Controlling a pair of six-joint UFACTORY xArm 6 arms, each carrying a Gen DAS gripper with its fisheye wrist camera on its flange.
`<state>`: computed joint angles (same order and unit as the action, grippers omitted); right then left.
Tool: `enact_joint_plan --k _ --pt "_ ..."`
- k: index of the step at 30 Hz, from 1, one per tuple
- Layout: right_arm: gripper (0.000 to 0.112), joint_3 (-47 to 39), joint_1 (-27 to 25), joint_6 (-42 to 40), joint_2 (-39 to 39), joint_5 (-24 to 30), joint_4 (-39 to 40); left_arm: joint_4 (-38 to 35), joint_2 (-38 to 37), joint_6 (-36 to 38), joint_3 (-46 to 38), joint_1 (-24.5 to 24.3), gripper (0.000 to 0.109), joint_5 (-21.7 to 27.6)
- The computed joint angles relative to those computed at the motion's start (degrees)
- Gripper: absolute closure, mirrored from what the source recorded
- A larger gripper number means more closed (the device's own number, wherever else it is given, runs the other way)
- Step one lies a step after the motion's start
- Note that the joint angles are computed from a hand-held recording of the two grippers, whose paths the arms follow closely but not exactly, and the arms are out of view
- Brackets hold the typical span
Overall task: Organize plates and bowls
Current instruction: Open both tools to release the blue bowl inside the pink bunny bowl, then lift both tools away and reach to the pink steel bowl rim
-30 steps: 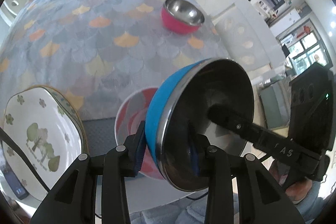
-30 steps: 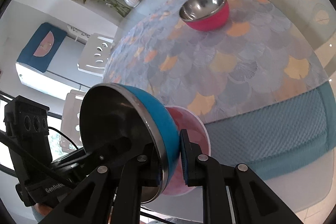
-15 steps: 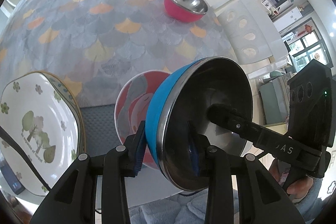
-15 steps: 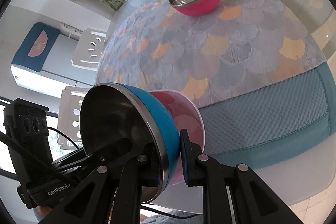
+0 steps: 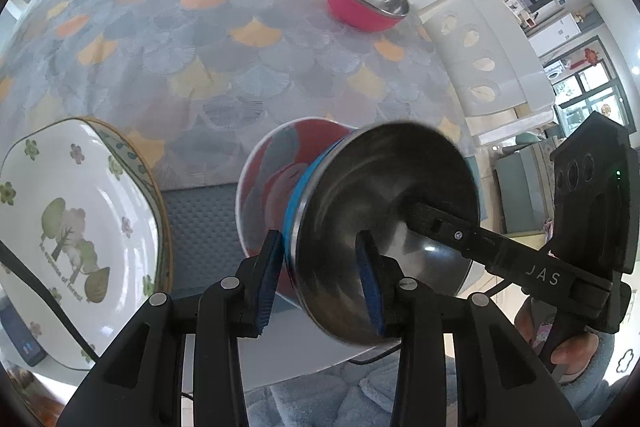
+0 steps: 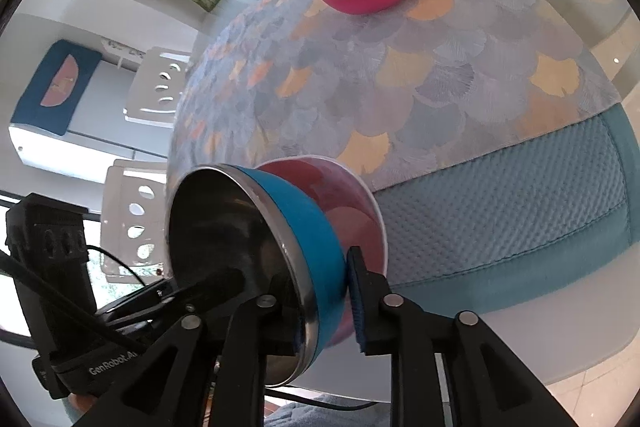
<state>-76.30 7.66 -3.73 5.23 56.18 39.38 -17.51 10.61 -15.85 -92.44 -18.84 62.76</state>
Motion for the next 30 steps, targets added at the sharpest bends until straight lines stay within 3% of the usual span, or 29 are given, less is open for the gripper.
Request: enact_joint_plan --k 2,6,10,13,21,26,28,30 --pt "0.082 -0.52 -0.01 1.70 0.65 0.30 -1.38 1.22 -0.33 -0.97 0.22 0.08 0.072 0.07" --pt "0.077 -0.67 -0.53 1.60 0.80 -0.26 -0.67 -0.06 -1.29 -0.53 1.53 0.69 0.072 -1.15" --pt "0.062 -1.62 0.12 0.96 0.89 -0.46 -2.56 0.02 -1.24 -0.90 1.57 0.97 0.072 -1.05" --pt "0.061 -2.64 1.33 3.16 0.67 -0.51 -9.37 -0.15 -0.98 -0.98 1.20 1.17 0.072 -0.68" --pt "0.058 -4.05 1.64 4.75 -0.44 -2.74 -16.16 -0.48 0.06 -0.61 -0.45 1.69 0.072 -0.99" --pt "0.058 -11.25 -1.48 2.33 1.35 -2.69 -12.64 5.32 6.86 4.61 -15.11 2.16 0.072 5.97" --pt "0.057 -14.68 -2.62 1.71 1.78 -6.25 -12.57 6.67 8.85 6.29 -20.12 2.39 0.070 6.02" --pt "0.050 -17.03 -3.47 1.43 1.67 -11.71 -12.47 5.61 11.40 7.73 -25.35 3.04 0.059 5.51"
